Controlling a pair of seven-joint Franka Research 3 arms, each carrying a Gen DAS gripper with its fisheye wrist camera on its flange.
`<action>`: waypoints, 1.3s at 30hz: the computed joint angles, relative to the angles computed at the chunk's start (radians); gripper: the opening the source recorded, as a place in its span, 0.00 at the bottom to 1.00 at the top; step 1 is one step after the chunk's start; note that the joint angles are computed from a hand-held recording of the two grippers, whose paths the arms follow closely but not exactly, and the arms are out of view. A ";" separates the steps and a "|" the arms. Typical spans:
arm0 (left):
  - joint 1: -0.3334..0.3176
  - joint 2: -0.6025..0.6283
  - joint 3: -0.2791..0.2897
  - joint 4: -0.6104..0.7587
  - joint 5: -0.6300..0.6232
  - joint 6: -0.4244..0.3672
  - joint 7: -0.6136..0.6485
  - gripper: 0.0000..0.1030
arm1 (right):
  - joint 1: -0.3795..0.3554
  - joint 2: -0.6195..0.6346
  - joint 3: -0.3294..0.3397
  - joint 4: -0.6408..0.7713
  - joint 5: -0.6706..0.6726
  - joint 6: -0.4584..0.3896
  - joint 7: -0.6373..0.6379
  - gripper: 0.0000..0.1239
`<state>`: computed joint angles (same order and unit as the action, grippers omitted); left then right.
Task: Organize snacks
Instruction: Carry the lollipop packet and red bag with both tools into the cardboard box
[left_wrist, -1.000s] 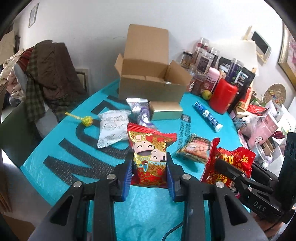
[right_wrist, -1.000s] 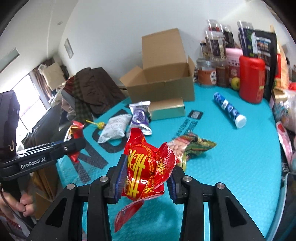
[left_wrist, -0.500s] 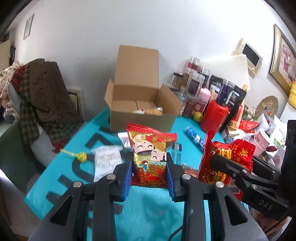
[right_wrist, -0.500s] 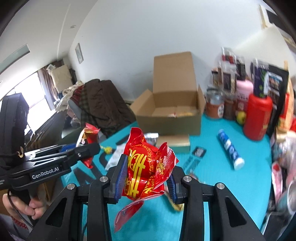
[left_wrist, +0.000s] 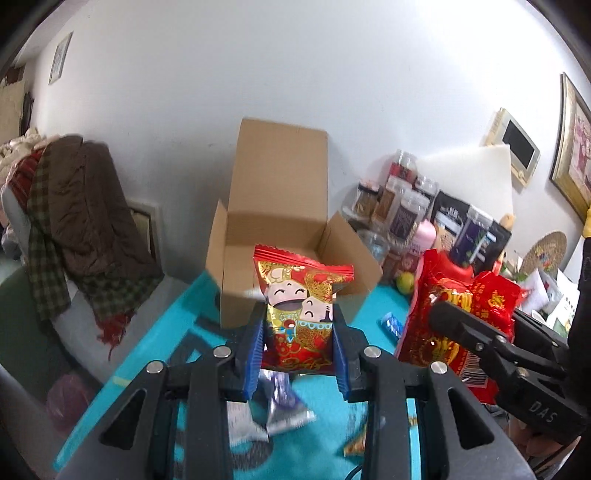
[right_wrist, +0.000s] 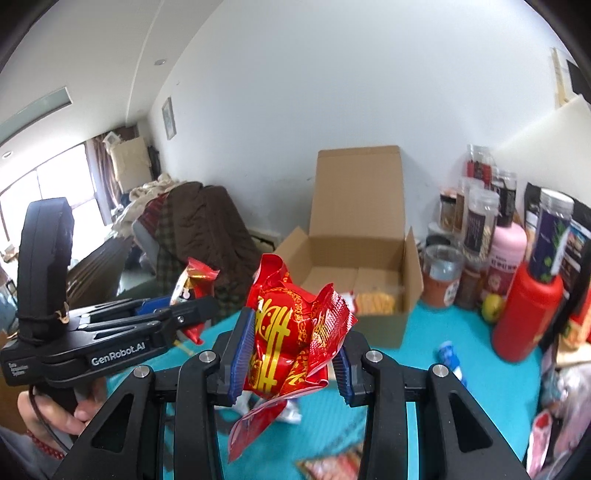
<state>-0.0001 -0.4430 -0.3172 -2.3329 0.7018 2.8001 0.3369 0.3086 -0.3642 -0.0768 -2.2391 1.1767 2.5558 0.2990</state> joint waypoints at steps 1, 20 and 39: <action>0.015 0.012 -0.008 0.015 0.018 0.003 -0.006 0.31 | 0.005 0.024 0.001 0.024 0.012 0.011 -0.011 0.31; -0.013 0.391 0.124 0.399 0.059 0.021 0.090 0.31 | -0.077 0.452 0.116 0.485 0.052 0.082 0.025 0.31; -0.080 0.656 0.217 0.597 -0.104 -0.126 0.270 0.31 | -0.146 0.768 0.221 0.767 -0.261 0.082 0.310 0.31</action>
